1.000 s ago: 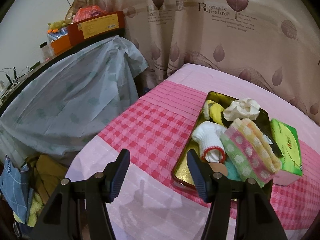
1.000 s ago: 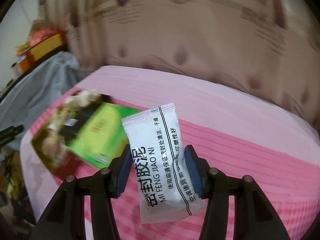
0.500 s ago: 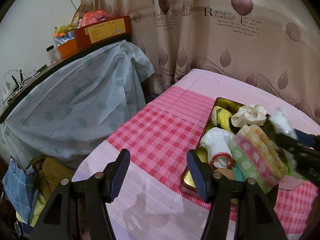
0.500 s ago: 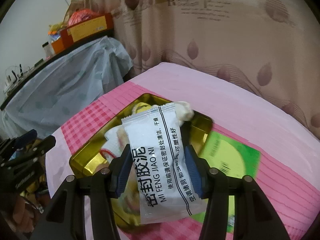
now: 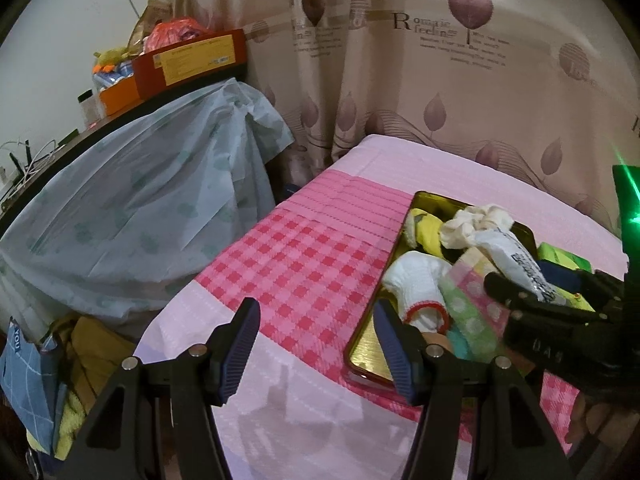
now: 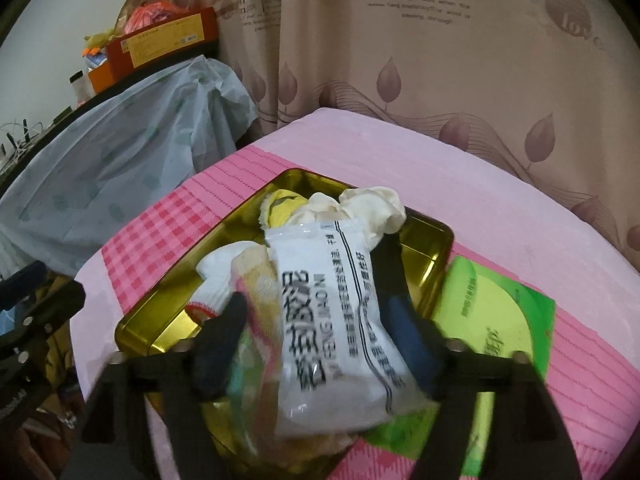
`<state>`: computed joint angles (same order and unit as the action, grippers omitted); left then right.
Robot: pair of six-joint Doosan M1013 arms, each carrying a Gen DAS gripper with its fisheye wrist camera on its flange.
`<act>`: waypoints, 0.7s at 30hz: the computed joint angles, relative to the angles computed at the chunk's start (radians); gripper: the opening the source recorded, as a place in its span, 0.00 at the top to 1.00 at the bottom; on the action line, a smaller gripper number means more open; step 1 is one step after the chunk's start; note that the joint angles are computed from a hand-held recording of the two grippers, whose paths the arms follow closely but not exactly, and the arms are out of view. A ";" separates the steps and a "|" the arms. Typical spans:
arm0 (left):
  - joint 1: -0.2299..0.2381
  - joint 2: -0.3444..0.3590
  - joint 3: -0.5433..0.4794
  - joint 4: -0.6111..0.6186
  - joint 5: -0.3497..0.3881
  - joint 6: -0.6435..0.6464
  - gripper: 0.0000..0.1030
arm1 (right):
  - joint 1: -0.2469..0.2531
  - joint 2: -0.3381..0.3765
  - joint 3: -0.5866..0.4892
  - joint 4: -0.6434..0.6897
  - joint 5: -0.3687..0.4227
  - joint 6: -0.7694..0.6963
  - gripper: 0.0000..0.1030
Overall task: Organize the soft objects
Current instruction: 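Carry the white putty packet with the right gripper into the tin and release it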
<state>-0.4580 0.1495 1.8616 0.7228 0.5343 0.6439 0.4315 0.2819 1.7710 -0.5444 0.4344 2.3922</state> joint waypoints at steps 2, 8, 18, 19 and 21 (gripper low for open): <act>-0.002 -0.002 0.003 -0.001 -0.010 0.009 0.41 | 0.009 -0.012 0.014 -0.037 -0.002 0.041 0.25; 0.000 -0.007 0.006 -0.076 -0.041 0.094 0.41 | 0.058 -0.058 0.069 -0.210 0.069 0.233 0.06; -0.009 -0.011 0.010 -0.107 -0.052 0.150 0.41 | 0.107 -0.091 0.112 -0.257 0.147 0.339 0.02; -0.011 -0.012 0.011 -0.106 -0.055 0.153 0.41 | 0.110 -0.093 0.114 -0.262 0.150 0.346 0.02; -0.013 -0.014 0.012 -0.105 -0.059 0.159 0.41 | 0.113 -0.095 0.119 -0.268 0.151 0.356 0.02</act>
